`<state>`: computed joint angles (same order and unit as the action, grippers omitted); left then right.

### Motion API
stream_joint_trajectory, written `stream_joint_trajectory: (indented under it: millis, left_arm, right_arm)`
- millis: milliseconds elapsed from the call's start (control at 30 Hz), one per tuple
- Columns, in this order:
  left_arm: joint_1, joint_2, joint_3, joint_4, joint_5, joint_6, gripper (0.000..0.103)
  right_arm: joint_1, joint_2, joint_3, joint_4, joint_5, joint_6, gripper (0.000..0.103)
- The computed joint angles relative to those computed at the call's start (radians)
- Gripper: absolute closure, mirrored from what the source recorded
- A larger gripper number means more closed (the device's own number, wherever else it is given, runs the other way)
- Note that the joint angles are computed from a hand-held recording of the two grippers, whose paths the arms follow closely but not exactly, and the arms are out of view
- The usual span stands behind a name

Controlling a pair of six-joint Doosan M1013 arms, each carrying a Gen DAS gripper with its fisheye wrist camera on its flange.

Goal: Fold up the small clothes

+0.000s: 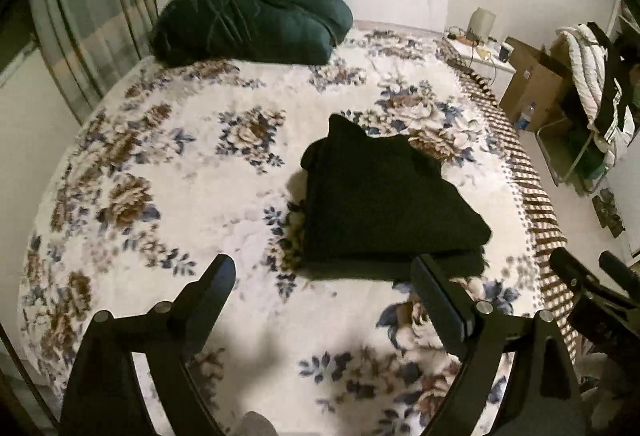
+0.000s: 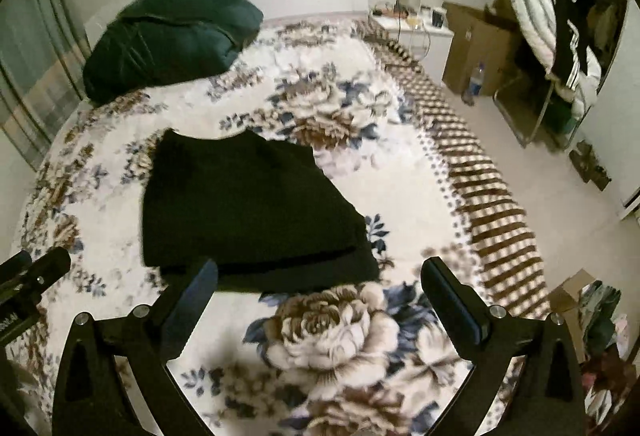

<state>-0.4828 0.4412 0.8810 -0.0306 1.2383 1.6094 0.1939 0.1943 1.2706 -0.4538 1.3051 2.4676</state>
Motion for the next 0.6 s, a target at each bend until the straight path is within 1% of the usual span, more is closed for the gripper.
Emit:
stream_joint_trajectory:
  millis: [167, 267, 367, 400, 467, 600]
  left_arm:
    - [0.019, -0.091, 0.048, -0.012, 0.006, 0.014, 0.013]
    - [0.035, -0.143, 0.071, -0.022, 0.005, 0.023, 0.013]
    - [0.051, -0.194, 0.089, -0.037, 0.005, 0.043, 0.013]
    - [0.057, -0.208, 0.094, -0.045, 0.006, 0.052, 0.013]
    - [0.069, -0.243, 0.103, -0.064, 0.012, 0.075, 0.013]
    - [0.090, -0.288, 0.113, -0.091, 0.024, 0.115, 0.013]
  right_arm:
    - [0.095, -0.043, -0.072, -0.084, 0.109, 0.031, 0.000]
    - [0.169, -0.055, -0.138, -0.134, 0.182, 0.042, 0.000]
    - [0.238, -0.055, -0.199, -0.184, 0.246, 0.047, 0.000]
    - [0.271, -0.054, -0.228, -0.209, 0.275, 0.054, 0.000]
    - [0.321, -0.049, -0.275, -0.245, 0.329, 0.064, 0.000]
    - [0.411, -0.032, -0.363, -0.313, 0.425, 0.080, 0.000]
